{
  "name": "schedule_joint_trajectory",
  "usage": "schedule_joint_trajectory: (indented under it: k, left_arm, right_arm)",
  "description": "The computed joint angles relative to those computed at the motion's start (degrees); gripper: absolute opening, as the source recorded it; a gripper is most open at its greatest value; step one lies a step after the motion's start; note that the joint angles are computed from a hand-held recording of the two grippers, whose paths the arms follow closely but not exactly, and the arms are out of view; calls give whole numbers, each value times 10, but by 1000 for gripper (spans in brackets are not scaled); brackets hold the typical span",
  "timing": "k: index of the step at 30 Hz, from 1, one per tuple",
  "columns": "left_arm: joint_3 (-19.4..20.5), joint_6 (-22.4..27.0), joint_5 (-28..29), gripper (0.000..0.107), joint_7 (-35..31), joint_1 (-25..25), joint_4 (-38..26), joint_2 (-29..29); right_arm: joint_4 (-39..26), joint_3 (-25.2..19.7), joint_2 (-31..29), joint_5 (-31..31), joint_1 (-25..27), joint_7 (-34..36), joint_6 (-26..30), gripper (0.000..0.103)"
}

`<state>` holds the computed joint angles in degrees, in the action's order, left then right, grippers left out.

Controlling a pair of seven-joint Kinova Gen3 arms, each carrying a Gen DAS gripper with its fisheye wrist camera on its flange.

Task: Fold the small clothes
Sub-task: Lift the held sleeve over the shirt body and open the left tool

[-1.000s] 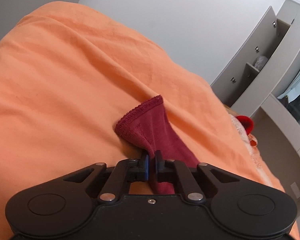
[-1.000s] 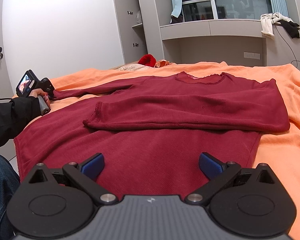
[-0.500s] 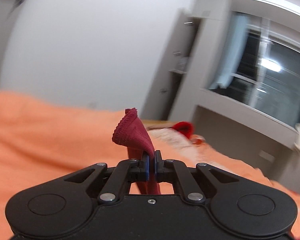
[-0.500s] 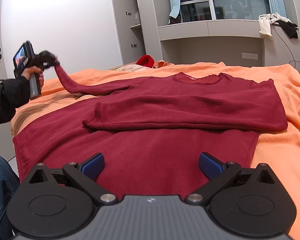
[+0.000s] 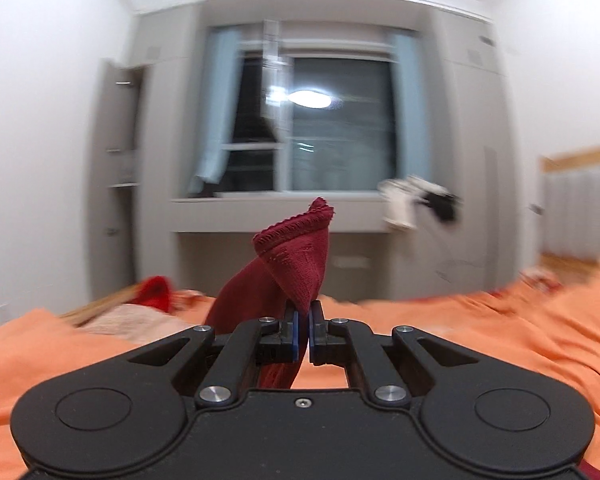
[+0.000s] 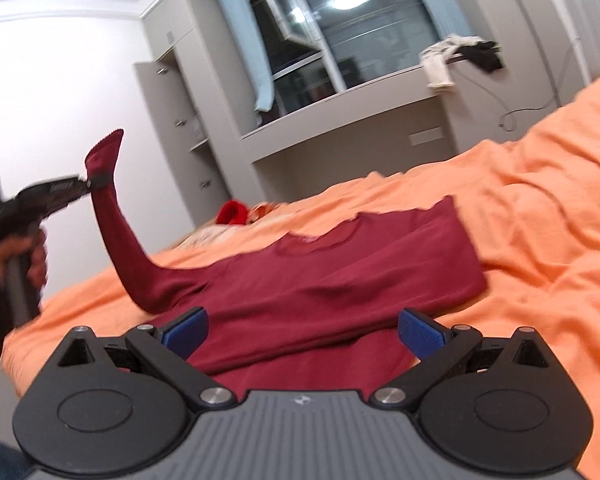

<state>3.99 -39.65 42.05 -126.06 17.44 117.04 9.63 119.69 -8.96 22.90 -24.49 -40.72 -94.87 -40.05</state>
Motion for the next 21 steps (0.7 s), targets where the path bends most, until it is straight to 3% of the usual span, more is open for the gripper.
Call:
schedule_joint_trajectory:
  k: [5, 8, 10, 15, 18, 20, 21]
  left_arm:
    - [-19, 77, 66, 4, -117, 106, -35, 53]
    - [9, 94, 98, 4, -158, 120, -39, 93]
    - [12, 106, 87, 4, -154, 126, -37, 118]
    - [-24, 138, 60, 6, -100, 144, -17, 143]
    - [-36, 207, 65, 24, -109, 123, -21, 119]
    - [-67, 246, 77, 50, -118, 138, -22, 105]
    - [-80, 252, 69, 56, -110, 148, -19, 99]
  right_arm:
    - [3, 13, -6, -71, -6, 8, -11, 103]
    - [1, 16, -9, -95, 2, -1, -3, 103]
    - [1, 18, -7, -105, 1, 0, -3, 103]
    - [-3, 21, -1, -123, -9, 24, -11, 103]
    - [-20, 25, 4, -128, -10, 44, 9, 103]
    - [-34, 30, 8, -138, -12, 60, 32, 103]
    - [-42, 33, 10, -145, -14, 68, 44, 103]
